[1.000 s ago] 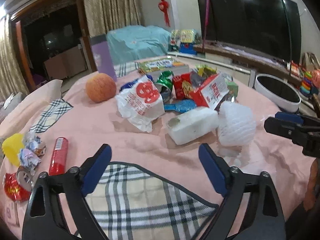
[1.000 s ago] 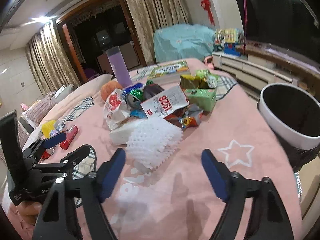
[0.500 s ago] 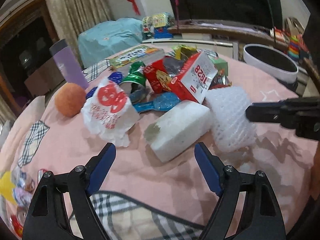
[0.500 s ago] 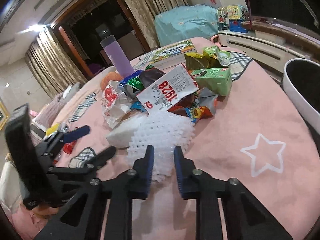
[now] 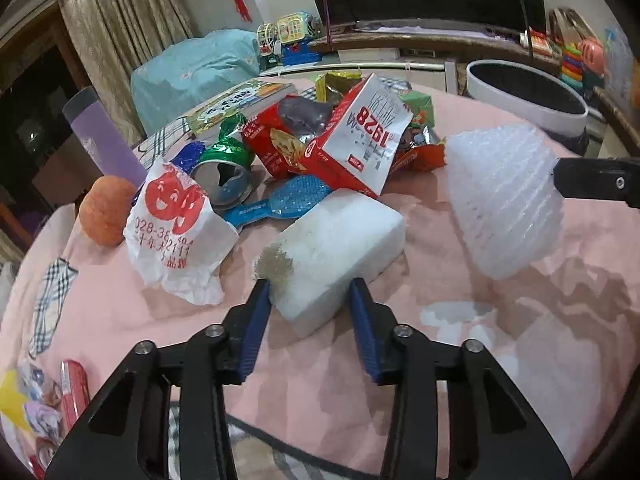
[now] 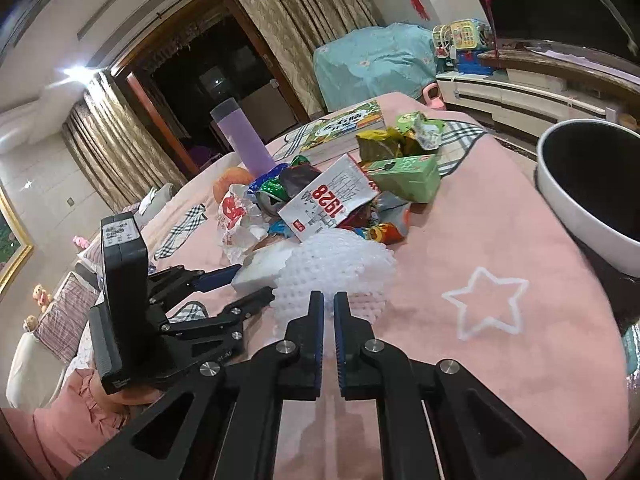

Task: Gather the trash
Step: 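Carry both foam items over the bin and open both tools to drop them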

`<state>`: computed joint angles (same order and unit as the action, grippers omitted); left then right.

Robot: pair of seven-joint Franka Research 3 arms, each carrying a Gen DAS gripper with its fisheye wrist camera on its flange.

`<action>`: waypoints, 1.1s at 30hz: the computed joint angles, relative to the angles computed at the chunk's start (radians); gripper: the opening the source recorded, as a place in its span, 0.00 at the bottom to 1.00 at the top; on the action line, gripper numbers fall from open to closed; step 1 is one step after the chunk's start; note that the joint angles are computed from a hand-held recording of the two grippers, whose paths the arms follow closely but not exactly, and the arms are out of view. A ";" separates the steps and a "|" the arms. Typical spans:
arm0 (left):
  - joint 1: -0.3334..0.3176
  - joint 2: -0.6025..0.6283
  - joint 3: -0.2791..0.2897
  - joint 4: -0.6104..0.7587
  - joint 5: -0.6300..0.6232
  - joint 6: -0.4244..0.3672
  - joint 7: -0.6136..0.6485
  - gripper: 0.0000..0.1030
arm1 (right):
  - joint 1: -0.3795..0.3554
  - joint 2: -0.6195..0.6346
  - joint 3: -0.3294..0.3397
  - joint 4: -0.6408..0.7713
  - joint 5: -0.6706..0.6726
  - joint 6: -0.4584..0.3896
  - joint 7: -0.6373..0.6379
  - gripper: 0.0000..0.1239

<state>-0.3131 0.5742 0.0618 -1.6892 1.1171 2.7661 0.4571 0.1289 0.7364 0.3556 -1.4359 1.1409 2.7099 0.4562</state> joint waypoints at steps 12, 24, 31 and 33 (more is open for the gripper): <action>-0.028 -0.079 -0.010 -0.076 0.164 0.160 -0.319 0.34 | -0.059 -0.096 -0.003 -0.113 0.160 -0.003 -0.147 0.04; -0.056 0.085 -0.080 0.183 -0.125 0.110 0.005 0.35 | -0.084 -0.130 -0.080 -0.117 0.276 0.010 -0.209 0.04; -0.073 0.210 -0.105 0.390 -0.324 0.031 0.219 0.35 | -0.103 -0.085 -0.104 -0.047 0.235 0.008 -0.146 0.04; -0.080 0.257 -0.110 0.469 -0.374 -0.005 0.282 0.35 | -0.112 -0.070 -0.102 -0.024 0.215 0.010 -0.125 0.04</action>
<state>-0.3932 0.8310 -0.0477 -1.2203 0.7432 2.7614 0.7393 0.0169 0.6667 0.2533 -1.4601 1.3558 2.7195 0.3316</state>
